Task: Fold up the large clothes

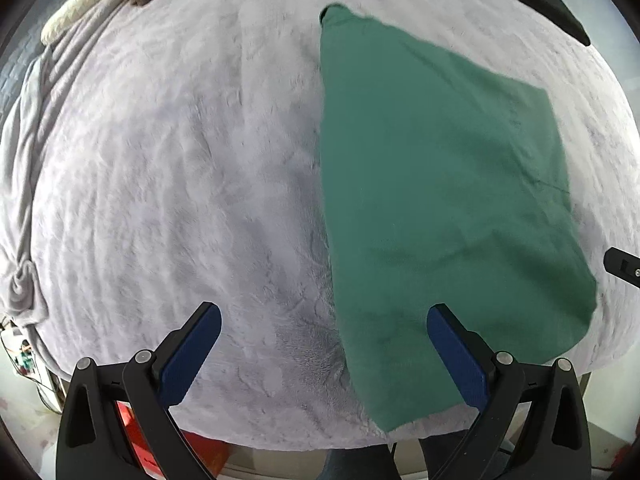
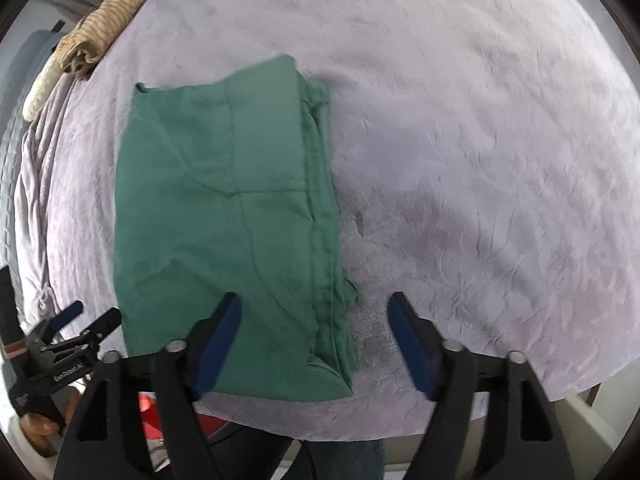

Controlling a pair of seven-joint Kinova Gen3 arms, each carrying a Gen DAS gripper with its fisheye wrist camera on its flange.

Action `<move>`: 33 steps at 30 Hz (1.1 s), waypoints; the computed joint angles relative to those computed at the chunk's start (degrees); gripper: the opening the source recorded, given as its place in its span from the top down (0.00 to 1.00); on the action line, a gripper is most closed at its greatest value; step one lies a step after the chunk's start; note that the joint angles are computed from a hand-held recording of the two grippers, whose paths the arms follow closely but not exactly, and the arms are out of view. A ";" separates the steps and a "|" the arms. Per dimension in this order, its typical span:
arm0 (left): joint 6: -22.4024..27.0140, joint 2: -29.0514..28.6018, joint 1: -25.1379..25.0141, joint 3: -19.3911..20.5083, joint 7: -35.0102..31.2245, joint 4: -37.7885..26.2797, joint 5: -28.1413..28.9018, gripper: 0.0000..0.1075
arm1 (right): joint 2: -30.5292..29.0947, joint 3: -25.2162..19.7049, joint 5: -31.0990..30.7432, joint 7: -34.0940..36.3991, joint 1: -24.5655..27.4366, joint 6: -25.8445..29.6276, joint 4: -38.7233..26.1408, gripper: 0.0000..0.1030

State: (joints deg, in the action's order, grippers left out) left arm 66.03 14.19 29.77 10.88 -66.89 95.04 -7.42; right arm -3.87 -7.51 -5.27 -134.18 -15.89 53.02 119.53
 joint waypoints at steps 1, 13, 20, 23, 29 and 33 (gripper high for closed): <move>0.17 -0.49 -0.05 0.03 -0.18 -0.21 0.03 0.04 | -0.13 -0.66 1.29 -1.25 -0.36 0.87 -0.75 0.22; 4.35 -2.00 0.99 0.67 1.29 -7.19 -1.71 0.04 | -1.04 -3.45 8.18 -9.55 -3.80 4.93 -6.38 0.18; 5.06 -1.70 1.84 0.65 1.94 -8.22 -2.39 0.04 | -0.28 -4.61 12.49 -15.34 -5.68 6.48 -8.34 0.00; 5.26 -1.74 2.33 0.68 2.58 -8.61 -2.98 0.04 | 0.01 -4.62 12.53 -16.22 -6.09 8.07 -9.21 0.00; 5.24 -1.69 3.48 0.68 3.47 -9.00 -5.73 0.04 | 1.43 -4.59 12.64 -16.24 -7.16 10.45 -11.01 0.00; 5.31 -1.59 3.36 0.71 2.87 -9.25 -5.66 0.04 | 2.06 -4.76 13.64 -17.20 -8.17 11.47 -11.94 0.00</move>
State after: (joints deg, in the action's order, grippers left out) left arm 71.34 12.61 33.13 11.59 -64.01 85.79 -13.09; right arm -1.81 -12.27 8.37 -151.38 -24.05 64.49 107.60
